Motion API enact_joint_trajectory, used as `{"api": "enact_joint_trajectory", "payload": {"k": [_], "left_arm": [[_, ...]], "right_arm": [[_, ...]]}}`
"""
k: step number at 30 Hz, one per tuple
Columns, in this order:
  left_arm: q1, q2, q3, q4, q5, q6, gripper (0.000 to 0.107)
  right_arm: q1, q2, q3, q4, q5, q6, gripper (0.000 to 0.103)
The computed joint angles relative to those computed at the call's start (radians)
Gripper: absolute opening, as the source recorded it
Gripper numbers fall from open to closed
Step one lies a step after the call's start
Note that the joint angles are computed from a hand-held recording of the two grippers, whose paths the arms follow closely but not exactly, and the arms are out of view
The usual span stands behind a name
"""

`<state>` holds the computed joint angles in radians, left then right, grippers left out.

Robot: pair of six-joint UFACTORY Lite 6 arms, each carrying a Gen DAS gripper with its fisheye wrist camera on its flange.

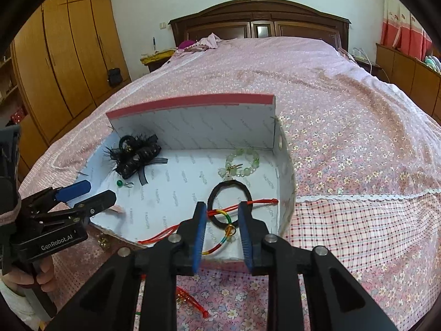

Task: Organize jewelry
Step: 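Carry the red bracelets and pig clips into the shoebox and open both grippers, then grasp the red bracelet with gold bell using the right gripper while the left withdraws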

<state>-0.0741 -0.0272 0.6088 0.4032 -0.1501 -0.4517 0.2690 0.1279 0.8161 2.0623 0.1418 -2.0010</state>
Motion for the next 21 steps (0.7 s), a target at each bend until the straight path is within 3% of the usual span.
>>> {"api": "enact_joint_trajectory", "payload": {"k": [6,21], "left_arm": [[0.001,-0.122,-0.069,0.056,0.017,-0.062,0.061],[0.056,-0.393,-0.229,0.836,0.058,-0.826,0.062]], "right_arm": [[0.007,-0.111,-0.071,-0.035,0.003,0.049,0.026],[0.086,-0.316,-0.249,-0.283,-0.01,0.347,0.026]]}}
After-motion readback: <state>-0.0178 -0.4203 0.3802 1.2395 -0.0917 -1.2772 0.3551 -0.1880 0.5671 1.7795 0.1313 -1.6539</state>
